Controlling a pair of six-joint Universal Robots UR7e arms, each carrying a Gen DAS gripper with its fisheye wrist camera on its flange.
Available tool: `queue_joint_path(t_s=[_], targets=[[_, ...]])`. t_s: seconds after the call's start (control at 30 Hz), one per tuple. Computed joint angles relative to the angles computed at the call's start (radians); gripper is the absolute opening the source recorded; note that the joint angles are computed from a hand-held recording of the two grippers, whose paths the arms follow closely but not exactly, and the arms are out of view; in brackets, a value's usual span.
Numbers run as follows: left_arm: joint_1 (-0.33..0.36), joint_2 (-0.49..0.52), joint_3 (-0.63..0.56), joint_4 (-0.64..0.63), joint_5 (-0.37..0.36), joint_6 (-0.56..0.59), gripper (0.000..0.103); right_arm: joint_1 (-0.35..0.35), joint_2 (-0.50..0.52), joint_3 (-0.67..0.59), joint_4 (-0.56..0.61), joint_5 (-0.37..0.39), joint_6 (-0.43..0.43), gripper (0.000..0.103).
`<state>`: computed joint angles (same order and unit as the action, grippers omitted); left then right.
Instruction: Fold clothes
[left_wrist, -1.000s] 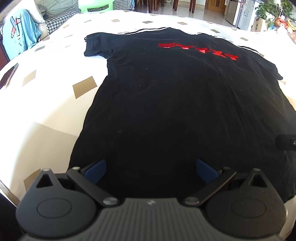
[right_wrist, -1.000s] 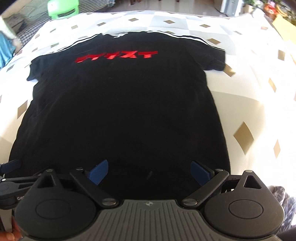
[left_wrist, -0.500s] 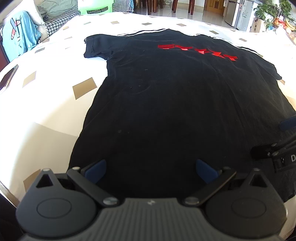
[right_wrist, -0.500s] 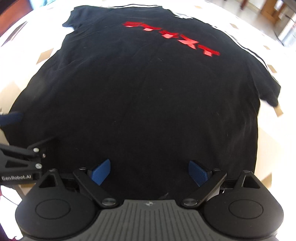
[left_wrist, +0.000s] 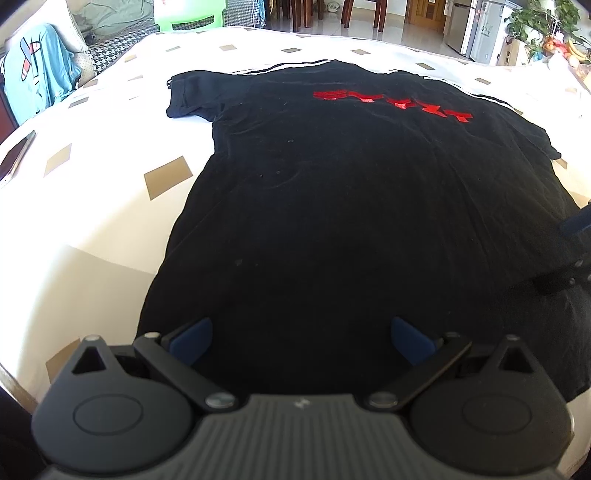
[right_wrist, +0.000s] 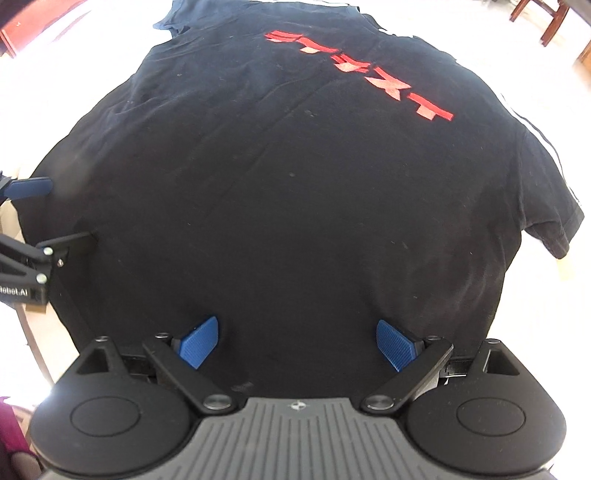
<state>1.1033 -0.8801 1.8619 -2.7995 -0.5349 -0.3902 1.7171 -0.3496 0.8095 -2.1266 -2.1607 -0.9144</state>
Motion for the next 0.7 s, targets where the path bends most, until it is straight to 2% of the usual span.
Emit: queue_joint_path(t_s=[0.13,0.23,0.5,0.7], targets=[[0.000,0.004,0.000,-0.011,0.004,0.005,0.103,-0.013,-0.012,-0.006,0.032,0.018,-0.127,0.096],[0.000,0.007,0.001,-0.024,0.006,0.012,0.103,-0.024,-0.010,-0.020,0.037,0.040,-0.163,0.098],[0.000,0.006,0.004,-0.032,0.006,0.019,0.103,-0.037,-0.010,-0.053,0.063,0.041,-0.172,0.098],[-0.001,0.005,0.004,-0.026,0.009,0.010,0.103,-0.039,-0.005,-0.044,0.031,0.050,-0.202,0.102]])
